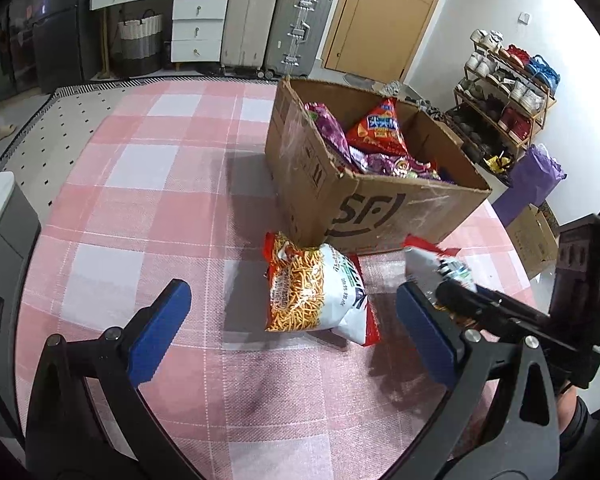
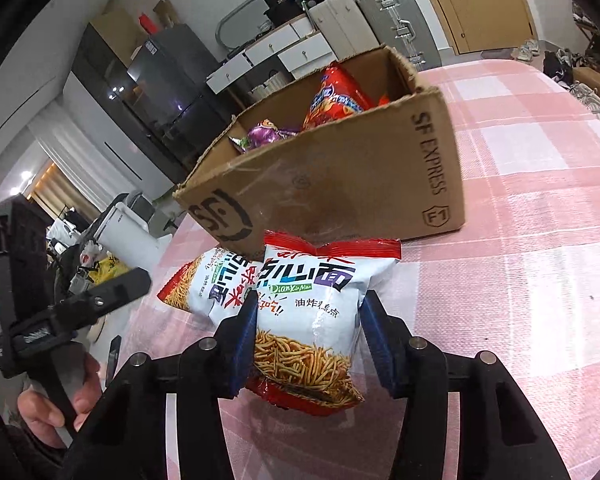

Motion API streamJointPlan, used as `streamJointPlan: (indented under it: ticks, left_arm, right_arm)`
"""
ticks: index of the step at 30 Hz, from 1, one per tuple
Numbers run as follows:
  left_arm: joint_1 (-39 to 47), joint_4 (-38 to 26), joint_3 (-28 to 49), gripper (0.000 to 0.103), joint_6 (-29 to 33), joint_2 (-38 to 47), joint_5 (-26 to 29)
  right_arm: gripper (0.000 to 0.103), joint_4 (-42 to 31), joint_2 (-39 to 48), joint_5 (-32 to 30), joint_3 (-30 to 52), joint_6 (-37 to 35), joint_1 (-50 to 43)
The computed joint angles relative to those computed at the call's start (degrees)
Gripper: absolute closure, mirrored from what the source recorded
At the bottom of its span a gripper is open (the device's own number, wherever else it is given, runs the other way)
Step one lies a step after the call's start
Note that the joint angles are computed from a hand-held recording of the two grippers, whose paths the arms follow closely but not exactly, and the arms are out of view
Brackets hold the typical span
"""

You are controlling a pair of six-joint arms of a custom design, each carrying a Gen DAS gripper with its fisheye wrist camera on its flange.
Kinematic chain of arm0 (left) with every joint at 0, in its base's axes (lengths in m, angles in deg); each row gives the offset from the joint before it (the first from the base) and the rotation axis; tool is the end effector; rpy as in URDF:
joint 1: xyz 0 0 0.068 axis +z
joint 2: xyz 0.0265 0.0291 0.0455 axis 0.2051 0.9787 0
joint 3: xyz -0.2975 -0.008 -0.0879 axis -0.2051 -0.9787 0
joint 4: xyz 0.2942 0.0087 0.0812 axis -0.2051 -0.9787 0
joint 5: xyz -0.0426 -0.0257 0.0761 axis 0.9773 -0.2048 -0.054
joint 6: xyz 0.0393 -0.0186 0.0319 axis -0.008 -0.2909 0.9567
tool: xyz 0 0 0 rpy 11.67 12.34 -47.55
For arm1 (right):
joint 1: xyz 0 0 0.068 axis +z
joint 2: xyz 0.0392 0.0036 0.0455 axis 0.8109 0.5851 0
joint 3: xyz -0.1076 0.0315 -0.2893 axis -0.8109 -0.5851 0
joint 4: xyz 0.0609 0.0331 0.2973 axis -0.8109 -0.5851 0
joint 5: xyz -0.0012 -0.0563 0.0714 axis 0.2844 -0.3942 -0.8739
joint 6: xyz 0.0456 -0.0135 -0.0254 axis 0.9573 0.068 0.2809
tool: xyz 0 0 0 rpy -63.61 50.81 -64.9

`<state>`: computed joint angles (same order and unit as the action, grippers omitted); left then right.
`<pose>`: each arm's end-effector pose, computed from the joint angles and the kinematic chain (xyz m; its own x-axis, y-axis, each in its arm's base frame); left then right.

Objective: Organize snacks
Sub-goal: 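Grasp the other white noodle packet with the left tool while the right tool holds its packet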

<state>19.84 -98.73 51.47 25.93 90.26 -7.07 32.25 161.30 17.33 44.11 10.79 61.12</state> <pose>0.2747 0.0327 0.2031 -0.7464 -0.2881 -0.6000 -0.1730 0.9545 -0.2430 0.3240 0.0611 0.1876 -0.8144 -0.1121 -0.5694 -0.4475 0.7461 0.4931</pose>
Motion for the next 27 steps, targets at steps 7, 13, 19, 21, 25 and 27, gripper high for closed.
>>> streamJointPlan:
  ticks: [7,13,19,21,25,27]
  left_arm:
    - [-0.24,1.44,2.25,0.001,-1.09,8.45,2.35]
    - [-0.84,3.56,4.12,0.002,-2.06,14.43,3.72]
    - [-1.15,3.65,6.69,0.039,-0.10,19.84,6.89]
    - [-1.70,4.30,6.94,0.039,0.68,20.42,6.51]
    - [-2.48,4.48,7.21,0.052,2.62,20.81,5.94]
    - [-2.28,5.00,6.81,0.055,2.70,20.62,6.88]
  right_arm:
    - [0.053,-1.04,-2.26,-0.42,-0.21,-0.62,-1.85]
    - [0.053,-2.49,-3.84,-1.22,-0.35,-1.51,-4.05]
    - [0.053,-2.89,-3.99,-1.50,-0.54,-1.84,-5.07]
    - [0.053,-2.82,-3.93,-1.52,-0.63,-1.73,-5.12]
    - [0.053,-2.36,-3.87,-1.64,-0.81,-1.38,-5.04]
    - [0.053,-2.27,-3.88,-1.60,-0.96,-1.31,-5.08]
